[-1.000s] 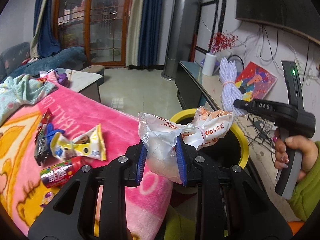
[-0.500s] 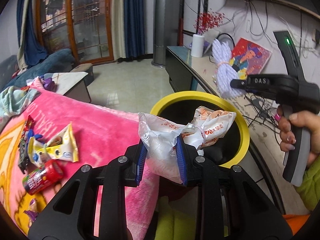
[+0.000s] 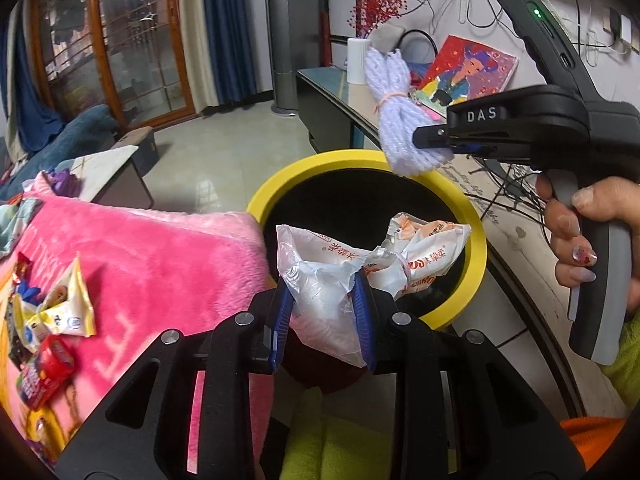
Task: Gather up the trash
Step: 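Open both tools to drop the white bag and purple net into the bin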
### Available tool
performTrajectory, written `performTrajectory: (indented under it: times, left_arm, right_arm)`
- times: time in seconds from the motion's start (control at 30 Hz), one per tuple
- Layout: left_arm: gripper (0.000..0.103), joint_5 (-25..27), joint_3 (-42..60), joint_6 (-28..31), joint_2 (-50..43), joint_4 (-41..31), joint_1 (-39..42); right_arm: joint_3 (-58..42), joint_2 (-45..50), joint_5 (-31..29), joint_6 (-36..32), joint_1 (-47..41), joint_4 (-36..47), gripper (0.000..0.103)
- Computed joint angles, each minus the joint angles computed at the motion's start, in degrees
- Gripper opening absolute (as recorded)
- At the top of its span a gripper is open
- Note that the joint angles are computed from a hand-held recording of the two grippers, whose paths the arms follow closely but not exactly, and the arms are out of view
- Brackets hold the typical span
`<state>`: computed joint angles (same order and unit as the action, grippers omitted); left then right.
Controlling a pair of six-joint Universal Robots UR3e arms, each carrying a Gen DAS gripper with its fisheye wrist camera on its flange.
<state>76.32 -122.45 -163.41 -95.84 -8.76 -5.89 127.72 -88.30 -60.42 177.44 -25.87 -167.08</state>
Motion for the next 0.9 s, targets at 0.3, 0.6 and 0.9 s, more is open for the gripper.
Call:
performTrajectory:
  times: [0.3, 0.6, 0.9]
  left_arm:
    - [0.055, -0.5, 1.2, -1.3, -2.0, 0.8, -0.5]
    - [0.079, -6.0, -2.3, -3.7, 2.6, 1.6, 4.7]
    - [0.091, -9.8, -5.9, -7.2, 8.6, 2.8, 11.3]
  right_arm:
    - [-0.6, 1.4, -0.3, 1.0, -0.2, 1.0, 0.033]
    - [0.3, 0.8, -2.4, 2.0, 0.5, -1.2, 0.042]
    - [1.4, -2.6, -3.9, 2.3, 3.2, -4.2, 0.049]
